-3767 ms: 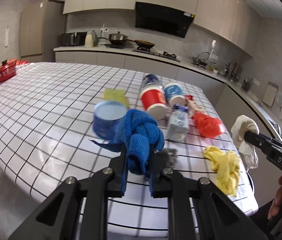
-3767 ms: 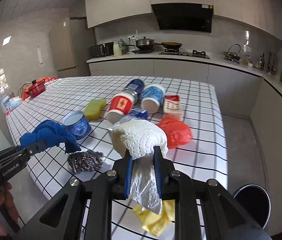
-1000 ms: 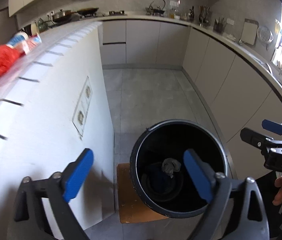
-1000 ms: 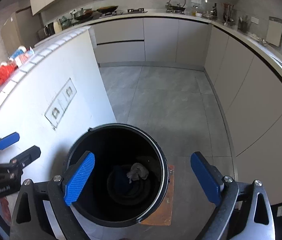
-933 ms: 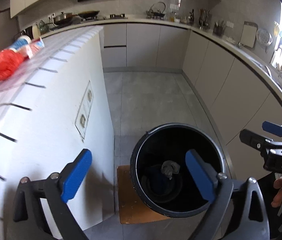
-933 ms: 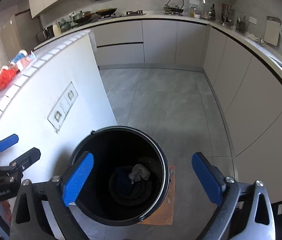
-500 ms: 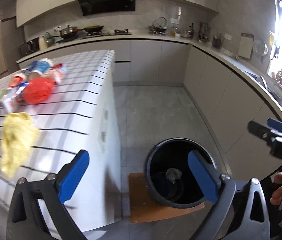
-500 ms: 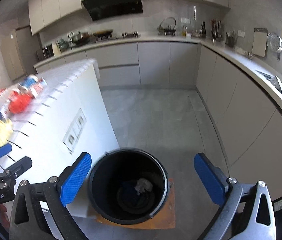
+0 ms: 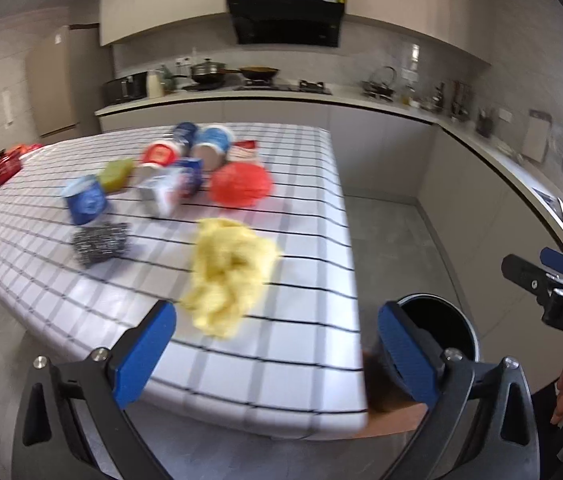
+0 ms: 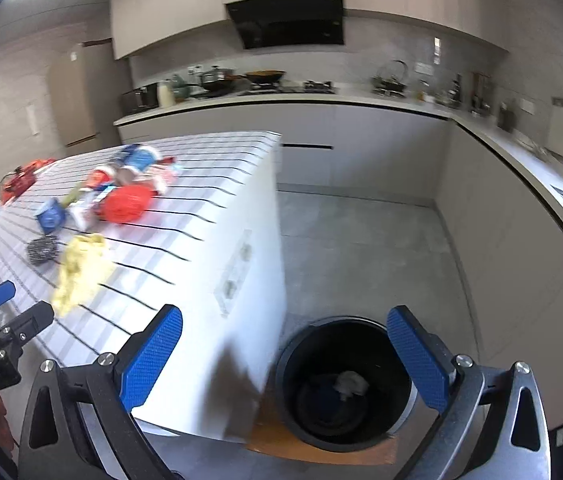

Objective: Collect trash
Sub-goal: 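Grasp the steel wool with the left tool while the right tool grasps the yellow cloth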

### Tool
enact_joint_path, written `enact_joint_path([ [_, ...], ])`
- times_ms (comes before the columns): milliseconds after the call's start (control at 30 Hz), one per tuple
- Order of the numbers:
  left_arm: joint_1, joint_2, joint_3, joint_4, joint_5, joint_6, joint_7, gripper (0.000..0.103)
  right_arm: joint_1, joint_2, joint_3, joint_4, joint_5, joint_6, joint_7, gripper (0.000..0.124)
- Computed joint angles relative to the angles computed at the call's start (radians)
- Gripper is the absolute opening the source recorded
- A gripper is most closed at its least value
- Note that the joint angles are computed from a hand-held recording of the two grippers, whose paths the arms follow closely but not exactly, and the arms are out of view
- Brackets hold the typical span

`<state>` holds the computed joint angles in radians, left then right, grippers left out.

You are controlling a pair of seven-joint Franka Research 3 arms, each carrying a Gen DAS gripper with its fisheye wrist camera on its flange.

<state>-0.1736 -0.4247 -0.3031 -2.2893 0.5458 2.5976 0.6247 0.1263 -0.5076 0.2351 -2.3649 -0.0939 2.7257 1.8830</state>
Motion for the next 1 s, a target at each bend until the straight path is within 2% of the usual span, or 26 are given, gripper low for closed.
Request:
enact_joint_path([
  [233, 0.028, -0.147, 0.060, -0.112, -0.026, -0.014, 0.038, 0.101, 0.044, 0.075, 0.086, 0.103, -0.045, 0.000, 0.063, 0.103],
  [367, 0.051, -0.207, 0.082, -0.160, -0.045, -0.008, 0.073, 0.102, 0.078, 0.107, 0.106, 0.139, -0.078, 0.000, 0.100, 0.103],
  [633, 0.091, -0.263, 0.157, -0.227, -0.121, 0.061, 0.169, 0.102, 0.122, 0.206, 0.144, 0.247, -0.198, -0.018, 0.213, 0.103],
  [1000, 0.129, -0.226, 0.214, -0.237, -0.193, 0.139, 0.334, 0.101, 0.226, 0.330, 0.109, 0.369, -0.357, -0.077, 0.361, 0.103],
])
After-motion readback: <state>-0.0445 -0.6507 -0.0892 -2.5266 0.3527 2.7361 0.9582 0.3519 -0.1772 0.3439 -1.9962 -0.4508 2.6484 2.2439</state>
